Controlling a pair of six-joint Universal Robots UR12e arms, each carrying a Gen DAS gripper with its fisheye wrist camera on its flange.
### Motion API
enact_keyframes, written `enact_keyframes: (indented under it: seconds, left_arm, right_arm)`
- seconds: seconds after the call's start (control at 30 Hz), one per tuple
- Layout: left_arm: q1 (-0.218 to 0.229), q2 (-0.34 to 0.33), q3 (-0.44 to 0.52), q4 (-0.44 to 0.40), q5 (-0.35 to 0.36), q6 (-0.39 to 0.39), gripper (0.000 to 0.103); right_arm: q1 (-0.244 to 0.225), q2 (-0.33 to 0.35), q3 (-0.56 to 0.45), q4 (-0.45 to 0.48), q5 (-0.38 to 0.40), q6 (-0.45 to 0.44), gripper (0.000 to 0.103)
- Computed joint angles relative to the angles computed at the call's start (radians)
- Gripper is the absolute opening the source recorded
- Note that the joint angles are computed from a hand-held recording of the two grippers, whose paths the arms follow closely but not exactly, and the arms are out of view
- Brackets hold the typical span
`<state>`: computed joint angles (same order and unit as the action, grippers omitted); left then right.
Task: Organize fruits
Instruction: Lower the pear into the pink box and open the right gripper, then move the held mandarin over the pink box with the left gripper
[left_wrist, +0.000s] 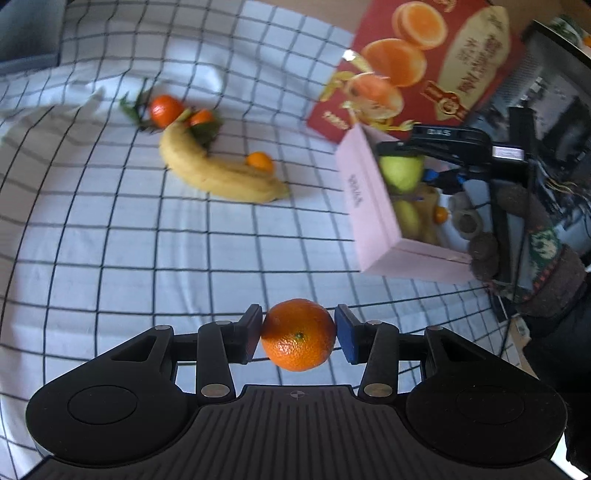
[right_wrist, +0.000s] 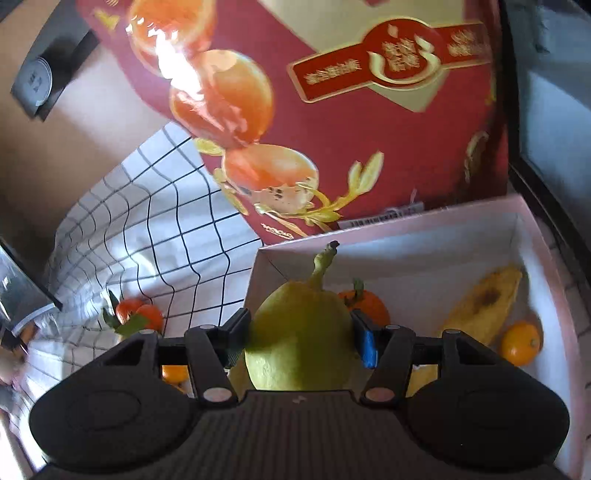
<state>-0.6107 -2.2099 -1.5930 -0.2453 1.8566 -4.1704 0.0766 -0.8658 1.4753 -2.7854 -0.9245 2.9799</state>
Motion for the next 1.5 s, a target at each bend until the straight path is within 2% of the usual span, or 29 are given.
enact_keyframes:
  seconds: [0.13, 0.33, 0.43, 0.5, 0.57, 0.67, 0.7, 0.77, 0.9, 0.97, 1.03, 1.1, 1.3, 1.43, 1.5]
  left_arm:
    - [0.007, -0.007, -0.001, 0.012, -0.021, -0.003, 0.048]
    - [0.012, -0.028, 0.017, 0.026, -0.059, 0.018, 0.048]
    - [0.012, -0.032, 0.019, 0.025, -0.07, 0.028, 0.048]
    - [0.01, -0.032, 0.019, 0.022, -0.068, 0.031, 0.048]
    - [0.009, -0.03, 0.014, 0.025, -0.063, 0.026, 0.048]
    - [0.009, -0.027, 0.006, 0.023, -0.054, 0.002, 0.048]
    - [0.01, -0.026, 0.004, 0.022, -0.053, -0.004, 0.048]
    - [0.01, -0.028, 0.004, 0.023, -0.054, -0.011, 0.048]
    - [0.01, -0.033, 0.014, 0.026, -0.057, 0.011, 0.048]
    - [0.011, -0.035, 0.023, 0.024, -0.053, 0.033, 0.048]
    - [0.013, -0.039, 0.037, 0.025, -0.044, 0.052, 0.048]
    - [0.019, -0.047, 0.059, 0.039, -0.042, 0.08, 0.048]
    - [0.041, -0.105, 0.203, 0.067, -0.011, 0.24, 0.048]
    - [0.063, -0.173, 0.346, 0.062, -0.024, 0.308, 0.049]
    - [0.077, -0.209, 0.422, 0.028, -0.043, 0.332, 0.049]
  right_arm:
    - [0.01, -0.005, 0.001, 0.023, -0.032, -0.025, 0.057]
    - [0.014, -0.013, 0.021, -0.015, -0.054, -0.051, 0.057]
    - [0.025, -0.002, 0.033, -0.108, -0.066, -0.066, 0.057]
    - [0.035, 0.014, 0.043, -0.21, -0.098, -0.067, 0.057]
    - [0.032, 0.022, 0.047, -0.242, -0.083, -0.054, 0.057]
    - [0.021, 0.012, 0.05, -0.176, -0.059, -0.081, 0.054]
    - [0.018, 0.008, 0.056, -0.179, -0.052, -0.087, 0.053]
    - [0.02, -0.001, 0.06, -0.153, -0.072, -0.133, 0.054]
    - [0.021, -0.004, 0.056, -0.13, -0.074, -0.165, 0.054]
    - [0.013, -0.009, 0.061, -0.127, -0.043, -0.16, 0.054]
    - [-0.004, -0.02, 0.079, -0.167, 0.007, -0.137, 0.054]
    - [-0.019, -0.042, 0.117, -0.254, 0.013, -0.113, 0.054]
    - [-0.065, -0.126, 0.267, -0.478, -0.074, -0.112, 0.054]
    - [-0.099, -0.166, 0.359, -0.559, -0.094, -0.127, 0.054]
    - [-0.112, -0.181, 0.399, -0.58, -0.11, -0.129, 0.054]
